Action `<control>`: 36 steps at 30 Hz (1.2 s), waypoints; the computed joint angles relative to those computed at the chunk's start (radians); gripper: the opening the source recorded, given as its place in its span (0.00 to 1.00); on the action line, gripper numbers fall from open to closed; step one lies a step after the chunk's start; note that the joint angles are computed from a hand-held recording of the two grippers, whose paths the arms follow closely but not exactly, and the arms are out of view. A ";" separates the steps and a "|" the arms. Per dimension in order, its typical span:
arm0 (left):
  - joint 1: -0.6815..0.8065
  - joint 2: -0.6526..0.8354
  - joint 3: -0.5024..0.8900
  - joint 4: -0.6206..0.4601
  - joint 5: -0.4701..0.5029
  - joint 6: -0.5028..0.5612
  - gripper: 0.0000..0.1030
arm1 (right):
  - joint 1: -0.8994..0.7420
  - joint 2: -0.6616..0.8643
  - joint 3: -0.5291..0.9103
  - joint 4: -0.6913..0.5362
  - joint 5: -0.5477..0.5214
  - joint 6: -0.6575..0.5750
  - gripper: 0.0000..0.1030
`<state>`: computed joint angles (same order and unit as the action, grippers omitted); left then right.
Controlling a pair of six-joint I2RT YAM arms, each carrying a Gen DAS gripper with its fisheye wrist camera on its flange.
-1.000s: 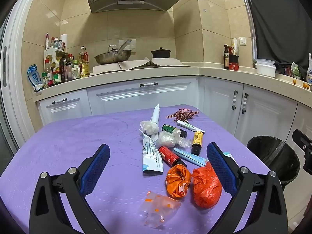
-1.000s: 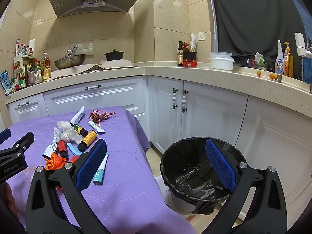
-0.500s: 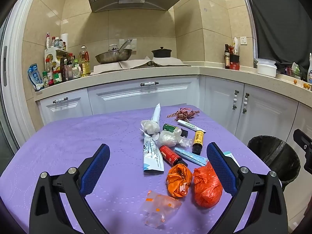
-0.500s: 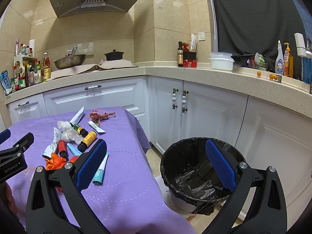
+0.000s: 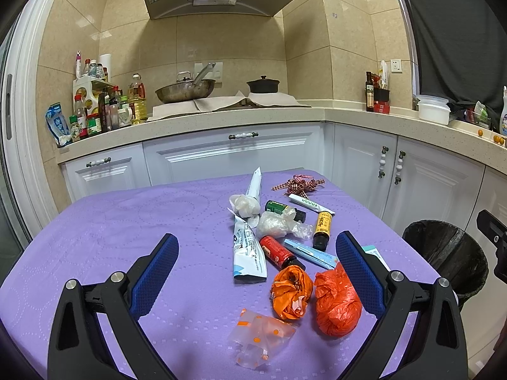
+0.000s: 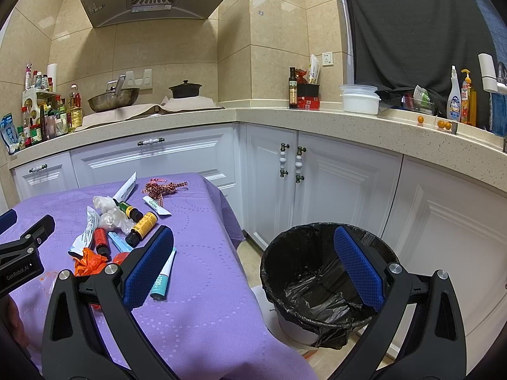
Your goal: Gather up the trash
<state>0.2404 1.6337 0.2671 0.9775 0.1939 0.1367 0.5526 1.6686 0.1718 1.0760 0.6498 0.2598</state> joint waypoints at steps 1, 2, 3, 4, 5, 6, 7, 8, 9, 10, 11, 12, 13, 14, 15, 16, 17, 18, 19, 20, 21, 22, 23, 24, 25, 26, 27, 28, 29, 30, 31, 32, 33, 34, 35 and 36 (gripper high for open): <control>-0.003 -0.011 -0.005 -0.006 -0.002 -0.001 0.94 | 0.000 0.000 0.000 0.001 0.000 0.000 0.96; -0.003 -0.011 -0.005 -0.005 -0.001 -0.001 0.94 | 0.000 0.001 -0.001 0.002 0.001 -0.001 0.96; -0.004 -0.009 -0.005 -0.003 -0.003 -0.001 0.94 | 0.000 0.001 -0.001 0.002 0.001 -0.001 0.96; -0.004 -0.009 -0.005 -0.003 -0.004 0.000 0.94 | 0.000 0.001 -0.001 0.002 0.001 -0.001 0.96; -0.003 -0.009 -0.005 -0.004 -0.003 0.001 0.94 | 0.000 0.000 0.000 0.000 0.000 -0.001 0.96; -0.001 -0.010 -0.005 -0.005 0.000 0.001 0.94 | 0.000 -0.002 0.000 -0.001 -0.001 -0.001 0.96; -0.003 -0.010 -0.005 -0.005 -0.001 -0.001 0.94 | -0.001 -0.003 -0.001 -0.002 -0.001 -0.001 0.96; -0.003 -0.011 -0.004 -0.007 -0.002 -0.001 0.94 | -0.001 -0.004 -0.001 -0.002 -0.001 -0.001 0.96; -0.001 -0.011 -0.004 -0.007 0.000 0.001 0.94 | -0.001 -0.006 -0.001 -0.004 -0.002 -0.001 0.96; -0.003 -0.011 -0.004 -0.006 -0.003 -0.001 0.94 | -0.001 -0.006 -0.001 -0.004 -0.001 -0.001 0.96; -0.004 -0.011 -0.004 -0.007 -0.004 -0.001 0.94 | -0.001 -0.006 -0.001 -0.004 -0.001 -0.001 0.96; -0.004 -0.012 -0.004 -0.008 -0.004 -0.001 0.94 | -0.001 -0.007 -0.001 -0.005 -0.001 -0.002 0.96; -0.003 -0.012 -0.004 -0.010 -0.003 -0.002 0.94 | -0.001 -0.008 -0.001 -0.006 -0.001 -0.002 0.96; -0.003 -0.012 -0.004 -0.010 -0.003 -0.002 0.94 | -0.002 -0.009 -0.001 -0.007 -0.002 -0.002 0.96; -0.004 -0.012 -0.004 -0.009 -0.003 -0.001 0.94 | -0.002 -0.009 -0.001 -0.007 -0.002 -0.002 0.96; 0.000 -0.009 -0.003 -0.008 0.000 -0.001 0.94 | -0.001 -0.009 -0.001 -0.008 -0.001 -0.002 0.96; 0.002 -0.007 -0.004 -0.005 0.002 0.001 0.94 | -0.001 -0.009 -0.001 -0.008 -0.001 -0.002 0.96; 0.020 0.015 -0.003 0.014 0.016 0.005 0.94 | -0.001 -0.007 0.000 -0.006 -0.001 -0.002 0.96; 0.022 0.017 -0.004 0.017 0.019 0.006 0.94 | -0.001 -0.007 0.000 -0.006 -0.001 -0.001 0.96; 0.021 0.017 -0.003 0.015 0.018 0.006 0.94 | 0.000 -0.006 0.000 -0.005 -0.001 -0.001 0.96; 0.021 0.016 -0.003 0.015 0.018 0.006 0.94 | 0.000 -0.005 0.000 -0.005 0.000 -0.001 0.96; 0.022 0.017 -0.003 0.015 0.018 0.006 0.94 | 0.000 -0.004 0.001 -0.005 0.000 -0.001 0.96; 0.024 0.019 -0.004 0.017 0.020 0.007 0.94 | 0.000 -0.004 0.001 -0.005 0.000 -0.001 0.96; 0.026 0.020 -0.003 0.017 0.023 0.008 0.94 | 0.000 -0.004 0.000 -0.004 0.000 0.000 0.96; 0.022 0.016 -0.003 0.014 0.019 0.006 0.94 | 0.001 -0.003 0.001 -0.003 0.001 0.000 0.96; 0.021 0.016 -0.003 0.013 0.018 0.006 0.94 | 0.001 -0.003 0.001 -0.003 0.001 0.000 0.96; 0.021 0.015 -0.002 0.012 0.018 0.006 0.94 | 0.000 -0.002 0.000 -0.002 0.001 -0.002 0.96; 0.023 0.016 -0.003 0.014 0.019 0.006 0.94 | 0.000 -0.002 0.000 -0.002 0.001 -0.002 0.96; 0.021 0.016 -0.003 0.014 0.019 0.006 0.94 | -0.001 -0.003 0.000 -0.003 0.000 -0.001 0.96; 0.026 0.020 -0.003 0.019 0.023 0.008 0.94 | -0.001 -0.003 0.000 -0.002 -0.001 -0.001 0.96; 0.021 0.016 -0.003 0.014 0.018 0.007 0.94 | -0.001 -0.003 0.000 -0.002 -0.001 -0.001 0.96; 0.022 0.016 -0.002 0.013 0.020 0.007 0.94 | -0.001 -0.004 -0.001 -0.003 -0.001 -0.002 0.96; 0.021 0.014 -0.002 0.011 0.019 0.006 0.94 | -0.001 -0.005 -0.001 -0.004 -0.001 -0.002 0.96; 0.021 0.014 -0.002 0.011 0.019 0.006 0.94 | -0.002 -0.005 -0.001 -0.004 -0.001 -0.002 0.96; 0.020 0.014 -0.002 0.011 0.017 0.006 0.94 | -0.002 -0.006 -0.002 -0.003 -0.002 -0.002 0.96; 0.024 0.019 -0.002 0.015 0.021 0.007 0.94 | -0.002 -0.006 -0.002 -0.003 -0.002 -0.002 0.96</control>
<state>0.2648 1.6526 0.2648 0.9924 0.2153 0.1441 0.5506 1.6627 0.1700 1.0727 0.6480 0.2576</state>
